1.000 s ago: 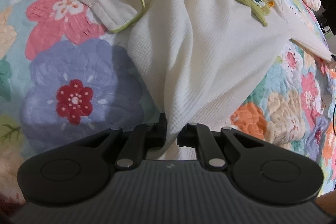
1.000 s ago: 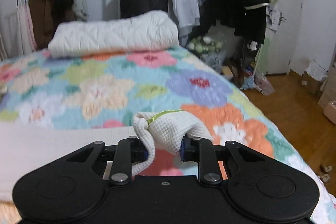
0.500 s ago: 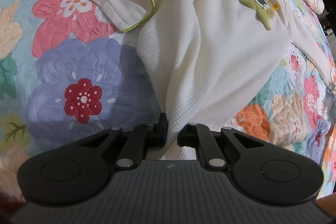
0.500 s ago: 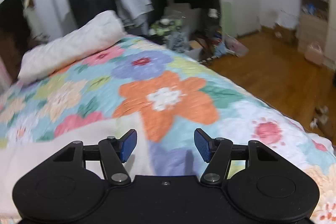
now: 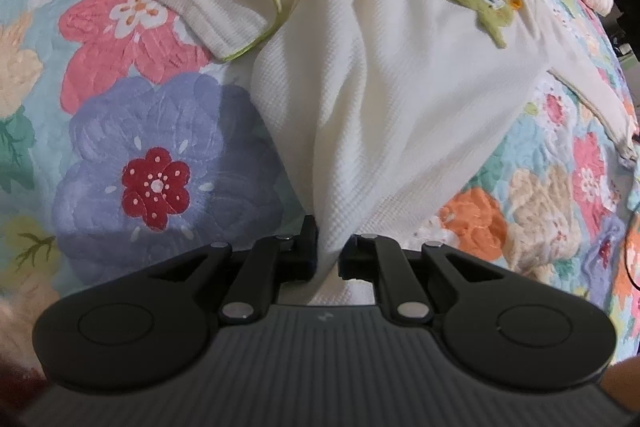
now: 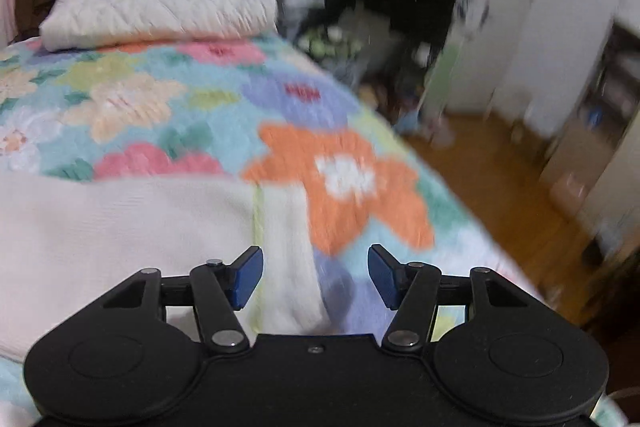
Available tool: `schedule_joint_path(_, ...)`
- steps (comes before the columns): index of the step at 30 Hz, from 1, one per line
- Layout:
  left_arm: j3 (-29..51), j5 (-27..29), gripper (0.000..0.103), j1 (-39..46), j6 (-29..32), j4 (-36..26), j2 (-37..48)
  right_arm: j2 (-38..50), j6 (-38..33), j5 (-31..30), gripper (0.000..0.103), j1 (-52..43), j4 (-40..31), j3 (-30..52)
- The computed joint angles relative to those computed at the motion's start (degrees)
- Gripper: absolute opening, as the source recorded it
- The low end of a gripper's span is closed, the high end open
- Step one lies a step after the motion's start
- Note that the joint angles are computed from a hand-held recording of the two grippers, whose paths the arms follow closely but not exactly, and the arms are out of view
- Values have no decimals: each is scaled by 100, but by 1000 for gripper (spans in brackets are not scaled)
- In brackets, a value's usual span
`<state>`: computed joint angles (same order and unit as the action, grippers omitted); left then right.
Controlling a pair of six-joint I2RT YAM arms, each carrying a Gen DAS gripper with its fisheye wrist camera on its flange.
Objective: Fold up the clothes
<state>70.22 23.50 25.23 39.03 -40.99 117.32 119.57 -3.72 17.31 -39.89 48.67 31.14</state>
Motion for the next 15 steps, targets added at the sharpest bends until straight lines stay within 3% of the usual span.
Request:
schedule_joint_path(3, -256, -159, 11, 149, 474, 54, -407, -933, -292, 79, 66, 556, -306, -201)
schedule_joint_path(5, -451, -435, 12, 299, 729, 248, -705, -1559, -374, -181, 67, 1023, -847, -205)
schedule_joint_path(7, -291, -344, 12, 513, 779, 202, -764, -1938, -251, -829, 67, 1485, -1491, -77)
schedule_joint_path(9, 108, 159, 17, 709, 464, 85, -673, -2085, -55, -1693, 67, 1929, -1974, 123)
schedule_joint_path(10, 254, 467, 27, 760, 254, 212, -623, -1955, 79, -2138, 67, 2196, -2134, 308)
schedule_joint_path(12, 214, 747, 43, 730, -180, 1072, -540, -1533, 238, -2790, 67, 2763, -2363, 746)
schedule_joint_path(13, 161, 755, 46, 670, -388, 1631, -456, -1250, 340, -3088, 67, 3086, -2468, 1026)
schedule_joint_path(15, 514, 698, 46, 581, -685, 2108, 41, -767, 617, -3507, 67, 3667, -2640, 1529)
